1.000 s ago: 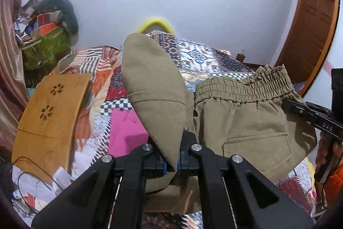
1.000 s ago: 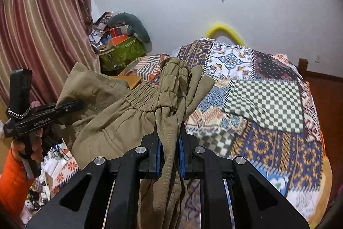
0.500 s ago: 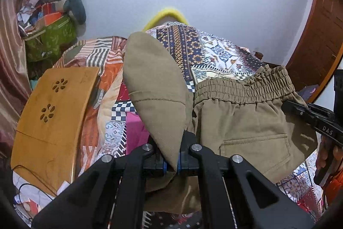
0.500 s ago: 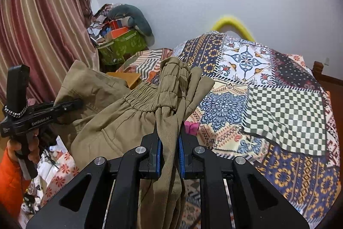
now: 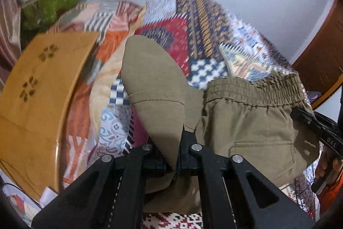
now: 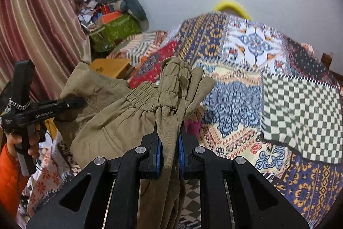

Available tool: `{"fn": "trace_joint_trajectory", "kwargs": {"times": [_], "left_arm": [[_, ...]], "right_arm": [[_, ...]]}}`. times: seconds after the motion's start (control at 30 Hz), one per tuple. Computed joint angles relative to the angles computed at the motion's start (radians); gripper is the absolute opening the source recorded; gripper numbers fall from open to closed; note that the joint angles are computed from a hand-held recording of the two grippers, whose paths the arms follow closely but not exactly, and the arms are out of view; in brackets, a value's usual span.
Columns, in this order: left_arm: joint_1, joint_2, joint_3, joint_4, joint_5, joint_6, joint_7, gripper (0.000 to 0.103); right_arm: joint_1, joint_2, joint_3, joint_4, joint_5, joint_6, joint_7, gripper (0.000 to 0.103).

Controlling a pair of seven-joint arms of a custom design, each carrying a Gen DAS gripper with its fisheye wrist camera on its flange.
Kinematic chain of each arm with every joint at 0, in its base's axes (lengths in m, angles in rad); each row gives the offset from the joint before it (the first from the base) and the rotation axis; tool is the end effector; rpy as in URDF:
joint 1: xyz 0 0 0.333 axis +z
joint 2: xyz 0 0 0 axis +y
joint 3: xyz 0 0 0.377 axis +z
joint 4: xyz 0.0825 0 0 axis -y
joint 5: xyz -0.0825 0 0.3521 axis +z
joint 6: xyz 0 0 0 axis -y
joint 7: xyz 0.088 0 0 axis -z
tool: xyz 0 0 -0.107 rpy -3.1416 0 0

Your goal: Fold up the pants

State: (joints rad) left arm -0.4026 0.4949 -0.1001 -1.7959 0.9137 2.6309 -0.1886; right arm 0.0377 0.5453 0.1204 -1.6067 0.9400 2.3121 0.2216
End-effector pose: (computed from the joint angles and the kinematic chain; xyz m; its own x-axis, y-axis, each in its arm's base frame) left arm 0.5943 -0.3371 0.3791 0.4475 -0.8676 0.2168 -0.6886 -0.4890 -0.5355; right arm 0.7051 0.1112 0.4064 0.8016 -0.5397 -0.2572 -0.5498 -0.4965 -0.6717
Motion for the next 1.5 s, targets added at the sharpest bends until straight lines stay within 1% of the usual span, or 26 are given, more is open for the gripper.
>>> {"fn": "trace_joint_trajectory", "kwargs": {"times": [0.1,0.17,0.23,0.27,0.33,0.43,0.57,0.6,0.63,0.7,0.8,0.93,1.03,1.2,1.33,1.37,1.5], "left_arm": [[0.019,0.03,-0.011,-0.003,-0.045,-0.009,0.029,0.007],[0.024,0.039,-0.009,-0.018,-0.058,0.005,0.026,0.01],[0.033,0.046,-0.001,-0.045,-0.065,0.044,0.003,0.013],[0.031,0.046,0.009,-0.06,-0.054,0.074,-0.02,0.014],[0.018,0.04,0.028,-0.074,-0.03,0.1,-0.059,0.015],[0.021,0.038,0.013,-0.066,-0.05,0.07,-0.034,0.015],[0.008,0.022,-0.001,-0.059,-0.073,-0.011,0.0,0.016],[0.006,0.015,-0.005,-0.062,-0.078,-0.033,0.008,0.019],[0.007,0.007,-0.01,-0.069,-0.083,-0.048,0.014,0.019],[0.007,-0.01,-0.016,-0.089,-0.088,-0.068,0.006,0.023],[0.012,-0.023,-0.029,-0.117,-0.101,-0.089,0.001,0.024],[0.007,-0.045,-0.039,-0.145,-0.105,-0.108,-0.041,0.026],[-0.004,-0.067,-0.055,-0.137,-0.119,-0.166,-0.039,0.026],[-0.061,-0.127,-0.076,-0.098,-0.063,-0.293,-0.06,0.026],[-0.128,-0.158,-0.104,-0.026,0.011,-0.434,-0.071,0.026],[-0.152,-0.162,-0.112,0.002,0.034,-0.48,-0.072,0.026],[-0.224,-0.164,-0.14,0.099,0.094,-0.618,-0.054,0.026]], "right_arm": [[0.021,0.023,-0.018,0.001,-0.046,0.026,0.022,0.011],[0.026,0.035,-0.022,-0.003,-0.066,0.051,0.025,0.011],[0.025,0.052,-0.028,0.011,-0.094,0.043,0.052,0.012],[0.02,0.059,-0.028,0.019,-0.103,0.031,0.064,0.012],[0.015,0.065,-0.026,0.021,-0.116,0.028,0.07,0.013],[0.019,0.049,-0.025,-0.008,-0.131,0.061,0.054,0.017],[0.02,0.03,-0.03,-0.028,-0.156,0.065,0.056,0.02],[0.019,0.026,-0.032,-0.032,-0.162,0.063,0.056,0.023],[0.017,0.019,-0.035,-0.04,-0.166,0.063,0.054,0.026],[0.009,0.01,-0.035,-0.052,-0.164,0.066,0.042,0.031],[-0.007,-0.001,-0.038,-0.066,-0.154,0.057,0.032,0.037],[-0.019,-0.019,-0.046,-0.076,-0.148,0.029,0.042,0.038],[-0.022,-0.053,-0.046,-0.101,-0.136,0.044,0.015,0.038],[-0.05,-0.126,-0.035,-0.14,-0.052,0.033,-0.068,0.038],[-0.074,-0.2,-0.039,-0.175,0.046,-0.011,-0.139,0.038],[-0.076,-0.219,-0.044,-0.187,0.069,-0.02,-0.158,0.038],[-0.085,-0.311,-0.068,-0.248,0.168,-0.064,-0.256,0.038]]}}
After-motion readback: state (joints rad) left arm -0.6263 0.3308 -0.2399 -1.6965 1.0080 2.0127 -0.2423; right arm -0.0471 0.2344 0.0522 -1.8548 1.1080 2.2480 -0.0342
